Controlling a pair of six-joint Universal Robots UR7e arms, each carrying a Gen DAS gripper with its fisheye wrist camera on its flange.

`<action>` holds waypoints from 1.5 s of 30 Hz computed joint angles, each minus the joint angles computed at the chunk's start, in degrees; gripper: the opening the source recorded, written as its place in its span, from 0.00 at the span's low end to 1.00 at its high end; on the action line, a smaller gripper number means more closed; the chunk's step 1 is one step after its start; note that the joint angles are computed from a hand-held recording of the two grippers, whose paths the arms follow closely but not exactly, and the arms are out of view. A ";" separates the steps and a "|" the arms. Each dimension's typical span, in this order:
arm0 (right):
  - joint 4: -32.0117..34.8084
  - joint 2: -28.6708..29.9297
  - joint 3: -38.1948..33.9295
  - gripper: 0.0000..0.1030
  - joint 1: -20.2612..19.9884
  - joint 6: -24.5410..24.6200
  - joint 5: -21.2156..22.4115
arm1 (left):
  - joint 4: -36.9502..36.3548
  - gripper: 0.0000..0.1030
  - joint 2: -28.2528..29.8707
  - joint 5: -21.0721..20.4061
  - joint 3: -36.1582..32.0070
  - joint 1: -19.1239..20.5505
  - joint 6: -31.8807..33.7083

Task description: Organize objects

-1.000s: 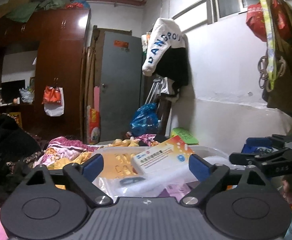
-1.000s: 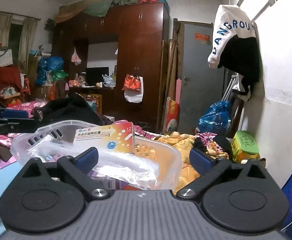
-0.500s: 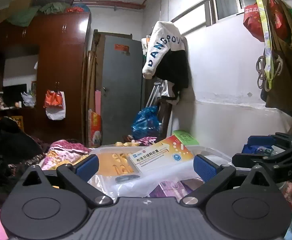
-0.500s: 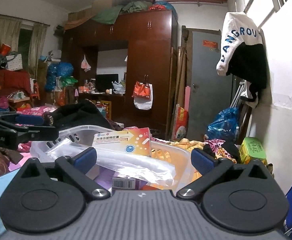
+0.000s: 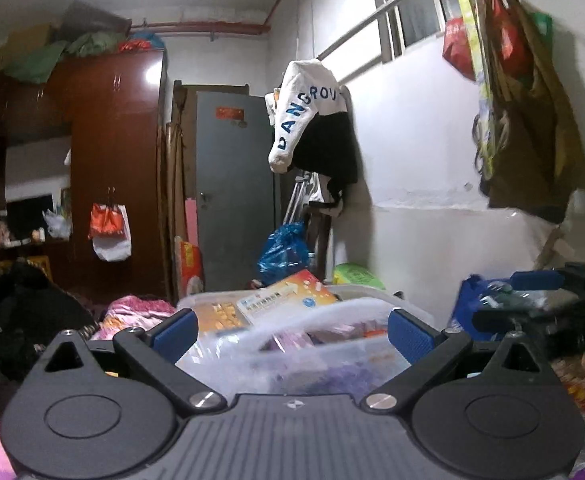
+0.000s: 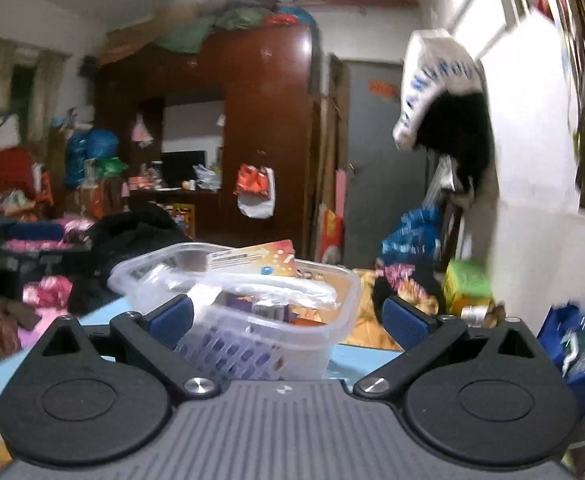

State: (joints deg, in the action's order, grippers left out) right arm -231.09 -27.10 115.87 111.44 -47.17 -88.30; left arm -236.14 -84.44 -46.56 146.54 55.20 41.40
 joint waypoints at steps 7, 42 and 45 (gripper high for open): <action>-2.25 -1.81 8.16 1.00 -3.99 2.50 4.15 | -12.48 0.99 2.04 4.02 11.04 -5.11 -4.36; -2.13 -0.21 9.52 1.00 -5.16 1.27 6.32 | -15.95 0.99 8.39 10.49 11.82 -7.37 -5.24; -2.23 -0.17 9.55 1.00 -5.15 1.45 6.51 | -15.92 0.99 8.43 10.64 11.71 -7.32 -5.36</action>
